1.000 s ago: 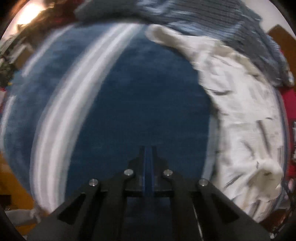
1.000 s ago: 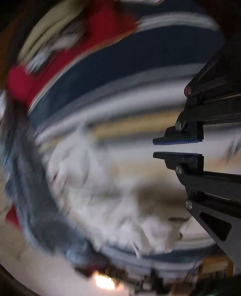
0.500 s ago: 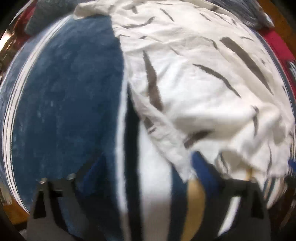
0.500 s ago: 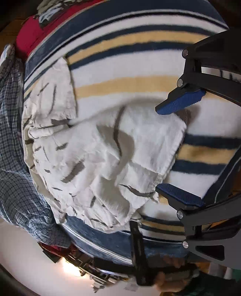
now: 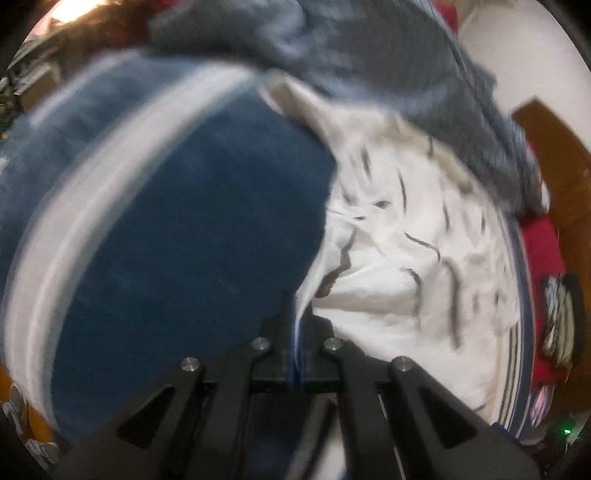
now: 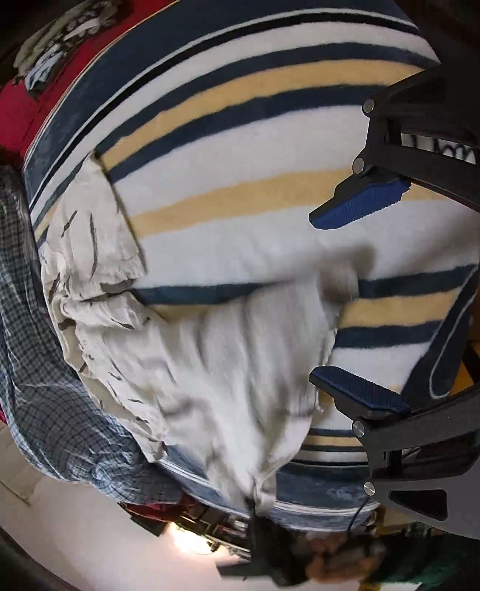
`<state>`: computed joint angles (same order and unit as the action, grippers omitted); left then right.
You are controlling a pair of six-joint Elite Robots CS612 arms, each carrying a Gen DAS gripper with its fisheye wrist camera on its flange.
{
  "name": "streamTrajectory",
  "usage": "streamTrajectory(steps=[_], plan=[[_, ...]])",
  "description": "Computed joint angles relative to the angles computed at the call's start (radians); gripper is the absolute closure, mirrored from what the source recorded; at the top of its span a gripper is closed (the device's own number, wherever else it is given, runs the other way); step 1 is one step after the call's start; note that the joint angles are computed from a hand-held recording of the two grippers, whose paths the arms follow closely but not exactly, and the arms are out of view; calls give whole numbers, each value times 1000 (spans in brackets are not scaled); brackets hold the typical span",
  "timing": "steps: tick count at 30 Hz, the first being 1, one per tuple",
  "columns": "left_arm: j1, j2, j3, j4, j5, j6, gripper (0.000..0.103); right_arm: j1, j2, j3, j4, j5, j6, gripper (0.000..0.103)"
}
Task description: Fold clothes
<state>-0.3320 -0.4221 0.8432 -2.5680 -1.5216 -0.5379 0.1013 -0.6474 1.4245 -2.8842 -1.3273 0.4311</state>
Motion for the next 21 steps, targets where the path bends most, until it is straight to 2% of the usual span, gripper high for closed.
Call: streamTrajectory(steps=[1, 3, 5, 7, 8, 11, 15, 17, 18, 19, 20, 21], plan=[[14, -16, 16, -5, 27, 6, 101, 1, 1, -1, -9, -3, -1, 25], [39, -24, 7, 79, 84, 56, 101, 3, 9, -17, -1, 5, -2, 25], [50, -19, -2, 149, 157, 105, 101, 10, 29, -53, 10, 17, -3, 25], [53, -6, -10, 189, 242, 121, 100, 24, 59, -113, 50, 22, -32, 25], [57, -3, -8, 198, 261, 122, 100, 31, 72, -142, 72, 14, -45, 25], [71, 32, -45, 256, 246, 132, 99, 60, 110, -225, 147, -35, -96, 25], [62, 72, -89, 303, 243, 190, 100, 88, 159, -309, 199, -60, -138, 25], [65, 74, -86, 294, 202, 186, 100, 114, 180, -342, 205, -145, -172, 20], [66, 75, -87, 289, 198, 169, 100, 122, 187, -348, 178, -165, -200, 20], [69, 71, -79, 273, 181, 160, 101, 128, 192, -347, 142, -169, -230, 27], [71, 67, -70, 262, 164, 155, 100, 127, 192, -344, 118, -133, -254, 42], [73, 62, -64, 258, 151, 152, 100, 122, 189, -341, 114, -82, -273, 79]])
